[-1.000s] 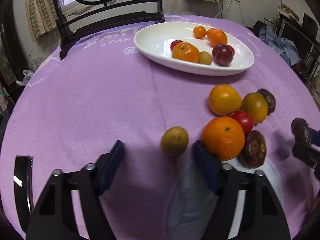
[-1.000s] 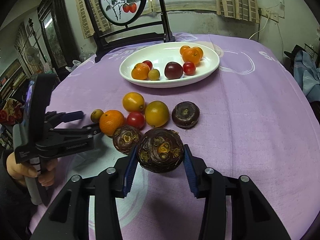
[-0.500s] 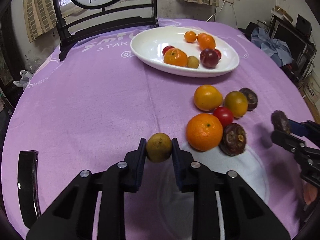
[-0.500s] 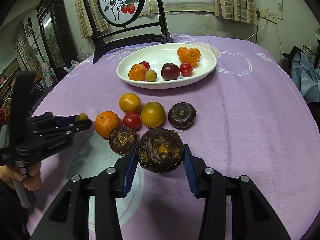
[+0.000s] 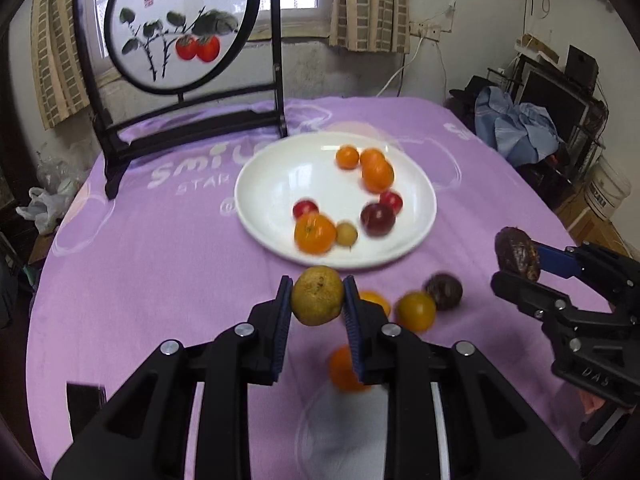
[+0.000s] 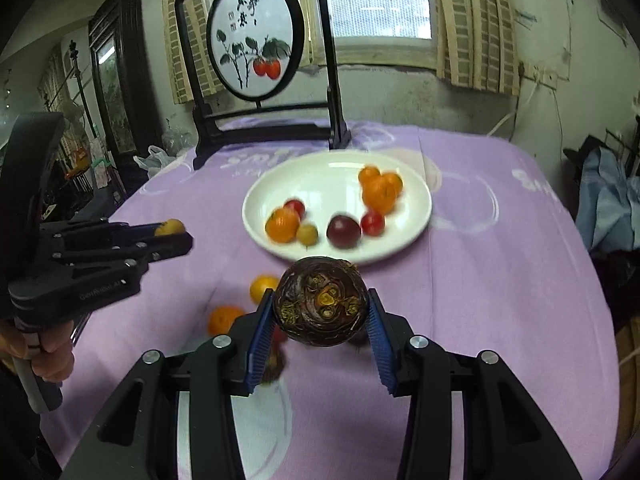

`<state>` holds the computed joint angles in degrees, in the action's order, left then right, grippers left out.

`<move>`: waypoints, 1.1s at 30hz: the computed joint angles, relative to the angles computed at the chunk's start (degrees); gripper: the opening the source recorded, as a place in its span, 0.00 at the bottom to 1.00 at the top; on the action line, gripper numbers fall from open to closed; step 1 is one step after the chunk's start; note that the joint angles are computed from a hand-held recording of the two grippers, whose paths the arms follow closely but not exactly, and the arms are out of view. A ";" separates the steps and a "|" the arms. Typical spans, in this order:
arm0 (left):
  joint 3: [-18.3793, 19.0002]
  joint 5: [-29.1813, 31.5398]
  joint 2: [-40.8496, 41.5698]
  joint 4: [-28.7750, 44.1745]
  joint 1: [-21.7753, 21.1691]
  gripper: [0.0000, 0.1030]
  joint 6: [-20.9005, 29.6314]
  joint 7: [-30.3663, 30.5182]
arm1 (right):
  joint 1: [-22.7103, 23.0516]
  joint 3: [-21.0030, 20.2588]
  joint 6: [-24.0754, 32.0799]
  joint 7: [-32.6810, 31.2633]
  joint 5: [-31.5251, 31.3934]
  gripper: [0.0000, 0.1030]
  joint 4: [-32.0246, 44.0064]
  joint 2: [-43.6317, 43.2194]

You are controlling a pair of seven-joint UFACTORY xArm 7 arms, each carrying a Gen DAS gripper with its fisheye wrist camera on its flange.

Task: Organize fruits
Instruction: 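Carry both fruits to the white plate and open both tools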

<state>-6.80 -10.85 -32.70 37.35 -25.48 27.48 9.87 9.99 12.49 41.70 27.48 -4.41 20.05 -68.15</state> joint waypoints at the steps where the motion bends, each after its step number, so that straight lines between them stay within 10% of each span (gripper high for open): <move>1: -0.96 0.66 1.84 1.34 0.73 0.24 -1.30 -0.91 | -1.09 -0.38 -2.21 -0.78 -0.89 0.44 0.86 2.67; 18: -3.63 10.93 32.31 22.51 5.87 0.24 -2.19 -15.66 | -8.27 -5.84 -21.54 -3.57 -1.85 0.44 11.46 38.66; 20: -3.41 9.33 32.86 22.80 5.75 0.41 -2.69 -15.16 | -6.62 -7.43 -22.16 -4.62 0.24 0.47 12.27 40.67; 33: -2.11 6.39 19.64 11.63 4.67 0.75 -4.89 -12.61 | -5.20 -5.79 -15.32 -3.55 0.67 0.49 3.47 22.37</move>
<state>-8.91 -4.46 -13.05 48.98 -20.81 22.59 -2.74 4.80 6.70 26.38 23.93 -3.74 23.52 -45.78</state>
